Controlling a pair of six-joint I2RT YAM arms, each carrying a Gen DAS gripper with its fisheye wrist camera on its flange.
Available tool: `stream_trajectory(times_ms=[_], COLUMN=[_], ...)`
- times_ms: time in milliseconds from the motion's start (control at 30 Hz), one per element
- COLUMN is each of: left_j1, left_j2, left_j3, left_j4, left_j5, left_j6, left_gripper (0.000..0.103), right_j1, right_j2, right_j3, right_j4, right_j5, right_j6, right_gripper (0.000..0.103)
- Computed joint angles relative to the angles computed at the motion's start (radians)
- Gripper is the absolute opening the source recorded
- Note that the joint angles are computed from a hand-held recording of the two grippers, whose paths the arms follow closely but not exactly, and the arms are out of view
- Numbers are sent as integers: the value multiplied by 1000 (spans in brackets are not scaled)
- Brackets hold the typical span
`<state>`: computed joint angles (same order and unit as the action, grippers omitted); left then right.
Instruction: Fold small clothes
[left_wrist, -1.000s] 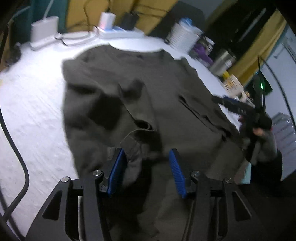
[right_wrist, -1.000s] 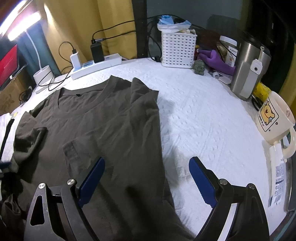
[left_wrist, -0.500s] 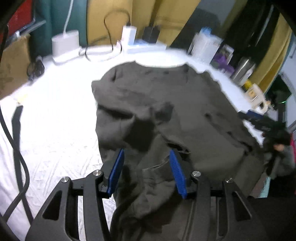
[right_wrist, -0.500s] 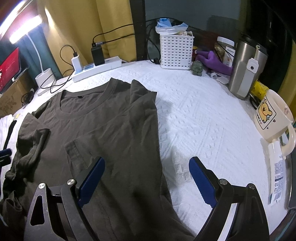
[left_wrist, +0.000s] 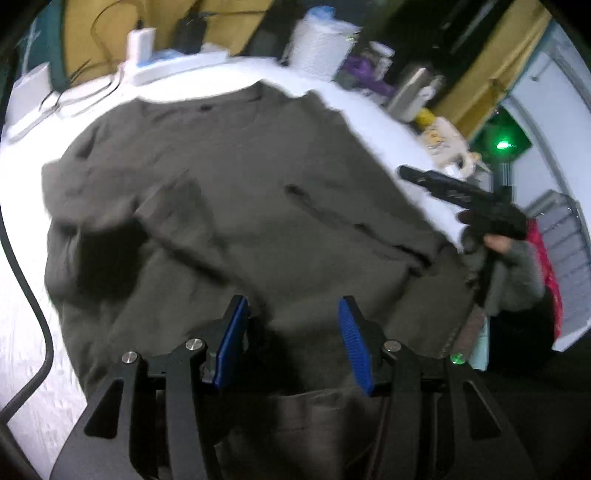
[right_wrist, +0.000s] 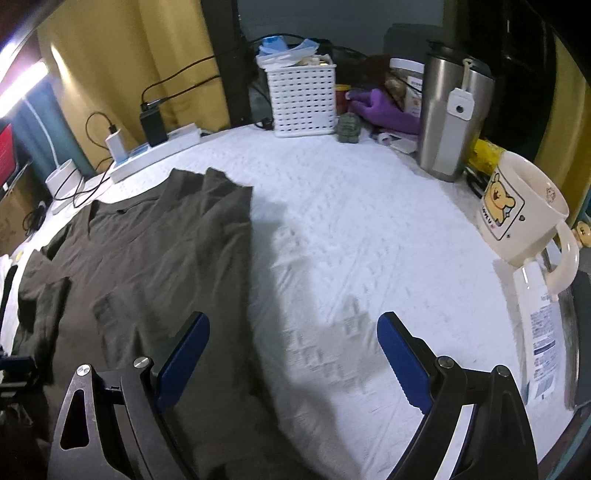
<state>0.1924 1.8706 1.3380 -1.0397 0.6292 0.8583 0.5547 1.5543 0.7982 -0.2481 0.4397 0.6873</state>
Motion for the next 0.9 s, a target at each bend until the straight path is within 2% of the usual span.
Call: stream_trajectory(times_ms=[67,133,233,267,400,533,600,733,900], left_j1=[2,10,-6,-4,-11,-68,-98,-146,-111], left_j2=[-4,6,35,62,157,200,199,196,159], left_j3=[24,46,56,77,154,168,159,169,165], left_j4=[10,72,230,240,202,199,197,135,166], left_j5=[25,15,-104,-120,-136,-96,-70,-15,-15], left_j6=[-15,-59,-173,-181,-170,-192,-199,-139,-152], left_gripper=[51,51,51,51,51,51,51,51,51], right_j1=[-18,-29,-44,-48,-67,-82,-89,-98,-85], right_j2=[-3,-3,6,12,44,86,103,136,198], right_j3=[0,1,4,6,21,53,72,117,189], right_j4=[2,4,11,12,21,20,16,-2,-30], right_j5=[-3,-6,-15,-18,-39,-57,-61,-67,-90], right_j6=[-8,-11,-20,-22,-34,-54,-70,-94,-130], right_gripper=[93,93,93,93,93,93,93,93,93])
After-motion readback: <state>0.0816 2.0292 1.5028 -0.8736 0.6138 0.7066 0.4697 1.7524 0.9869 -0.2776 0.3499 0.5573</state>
